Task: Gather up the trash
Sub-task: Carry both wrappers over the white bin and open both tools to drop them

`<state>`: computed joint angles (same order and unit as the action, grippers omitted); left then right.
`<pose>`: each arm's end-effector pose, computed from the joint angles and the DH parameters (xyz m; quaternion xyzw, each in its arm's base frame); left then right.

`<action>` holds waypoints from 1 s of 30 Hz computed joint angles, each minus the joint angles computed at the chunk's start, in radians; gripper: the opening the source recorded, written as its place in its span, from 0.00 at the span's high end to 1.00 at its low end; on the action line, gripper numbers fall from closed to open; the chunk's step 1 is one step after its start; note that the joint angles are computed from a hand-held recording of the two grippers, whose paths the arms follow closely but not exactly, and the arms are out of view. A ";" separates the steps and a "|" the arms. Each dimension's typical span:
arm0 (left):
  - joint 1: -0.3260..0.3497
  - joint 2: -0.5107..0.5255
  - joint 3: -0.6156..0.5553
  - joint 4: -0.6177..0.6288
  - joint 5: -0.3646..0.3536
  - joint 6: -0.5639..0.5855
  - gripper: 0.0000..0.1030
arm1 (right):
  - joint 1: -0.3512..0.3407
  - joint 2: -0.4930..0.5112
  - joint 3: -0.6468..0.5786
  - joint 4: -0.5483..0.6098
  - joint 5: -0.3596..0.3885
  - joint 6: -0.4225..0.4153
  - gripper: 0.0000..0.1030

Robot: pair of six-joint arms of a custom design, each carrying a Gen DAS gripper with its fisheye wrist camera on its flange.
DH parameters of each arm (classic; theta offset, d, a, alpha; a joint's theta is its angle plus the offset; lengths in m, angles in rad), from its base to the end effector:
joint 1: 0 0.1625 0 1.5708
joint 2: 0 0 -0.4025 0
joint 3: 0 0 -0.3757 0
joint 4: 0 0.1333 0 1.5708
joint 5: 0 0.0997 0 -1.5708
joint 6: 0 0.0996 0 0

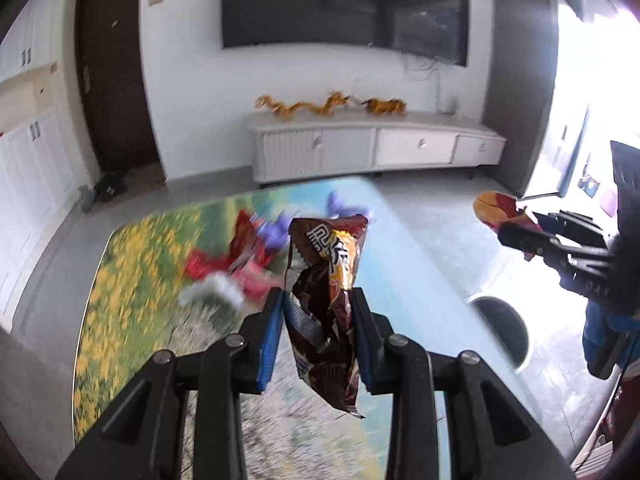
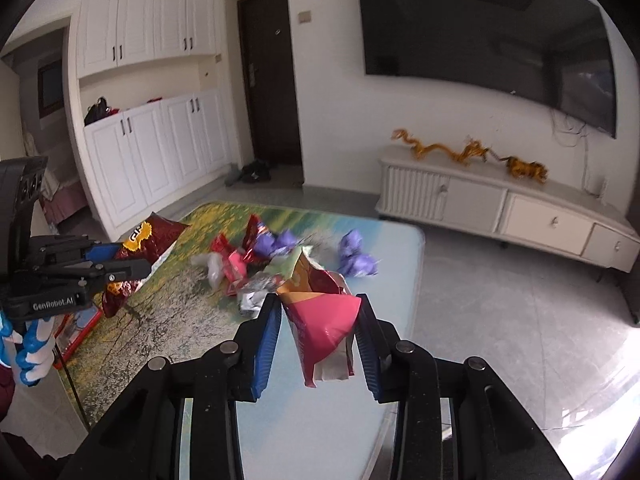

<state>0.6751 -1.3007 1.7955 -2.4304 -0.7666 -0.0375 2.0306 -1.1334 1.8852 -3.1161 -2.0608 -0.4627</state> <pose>-0.3058 -0.5074 0.3430 0.3120 0.8525 -0.3222 0.2686 0.3337 -0.4792 0.2800 0.3143 -0.8430 0.3746 0.2243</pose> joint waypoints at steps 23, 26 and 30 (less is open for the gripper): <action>-0.048 0.668 -0.462 0.196 -0.368 0.047 0.63 | -0.492 -0.358 0.331 -0.038 0.013 0.331 0.65; -0.042 0.716 -0.486 0.202 -0.373 0.047 0.60 | -0.546 -0.361 0.343 -0.024 0.015 0.352 0.56; -0.035 0.763 -0.509 0.214 -0.397 0.037 0.48 | -0.576 -0.366 0.360 -0.018 -0.001 0.370 0.44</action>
